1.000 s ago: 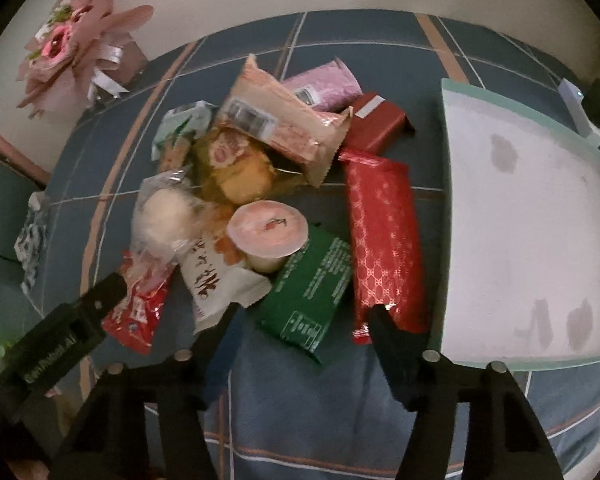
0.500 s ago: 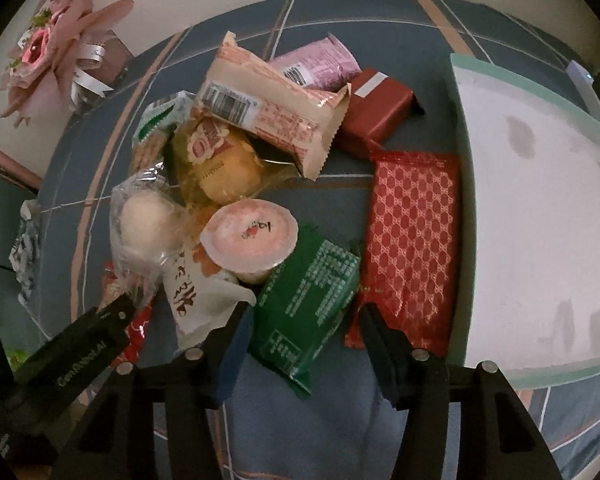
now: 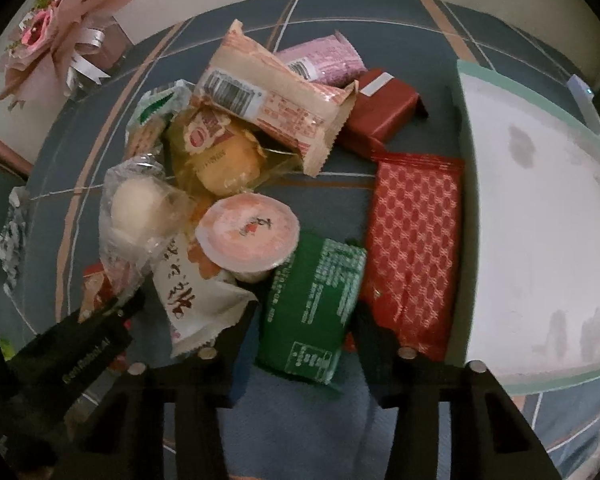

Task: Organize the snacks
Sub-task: 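Grasp the red snack bag with the left tool while the right grasps the green pack, then carry the red bag and green pack over the white tray with both tools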

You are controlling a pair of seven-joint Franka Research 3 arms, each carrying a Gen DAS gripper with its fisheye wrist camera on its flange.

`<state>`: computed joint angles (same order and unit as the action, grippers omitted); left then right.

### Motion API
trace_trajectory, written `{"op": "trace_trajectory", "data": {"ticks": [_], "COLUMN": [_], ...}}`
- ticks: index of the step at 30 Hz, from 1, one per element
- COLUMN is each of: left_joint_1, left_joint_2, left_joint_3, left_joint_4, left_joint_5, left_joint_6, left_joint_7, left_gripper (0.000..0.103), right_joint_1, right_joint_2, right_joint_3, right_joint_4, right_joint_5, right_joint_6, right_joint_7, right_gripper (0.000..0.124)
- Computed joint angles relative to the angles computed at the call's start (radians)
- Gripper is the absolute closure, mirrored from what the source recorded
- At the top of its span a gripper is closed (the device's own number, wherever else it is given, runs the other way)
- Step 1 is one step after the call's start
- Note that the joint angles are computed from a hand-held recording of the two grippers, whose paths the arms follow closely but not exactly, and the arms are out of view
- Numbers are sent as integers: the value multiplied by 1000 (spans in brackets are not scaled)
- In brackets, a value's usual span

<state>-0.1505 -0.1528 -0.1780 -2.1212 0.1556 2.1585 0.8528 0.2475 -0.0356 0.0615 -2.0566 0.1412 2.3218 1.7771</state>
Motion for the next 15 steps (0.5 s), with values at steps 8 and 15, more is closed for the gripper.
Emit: {"op": "trace_trajectory", "data": {"ticks": [8, 15], "left_joint_1": [5, 10], "left_joint_2": [-82, -176], "left_joint_3": [16, 23], "left_joint_4": [-36, -83], "left_joint_5": [-45, -54], "left_joint_6": [-4, 39], "left_joint_7": [20, 6], "left_gripper": [50, 50], "right_joint_1": [-8, -9], "right_joint_2": [-99, -168], "right_joint_3": [1, 1], "right_joint_4": [-86, -120], "right_joint_5": [27, 83], "right_joint_6": [-30, -78], "right_joint_7": [-35, -54], "right_gripper": [82, 82]}}
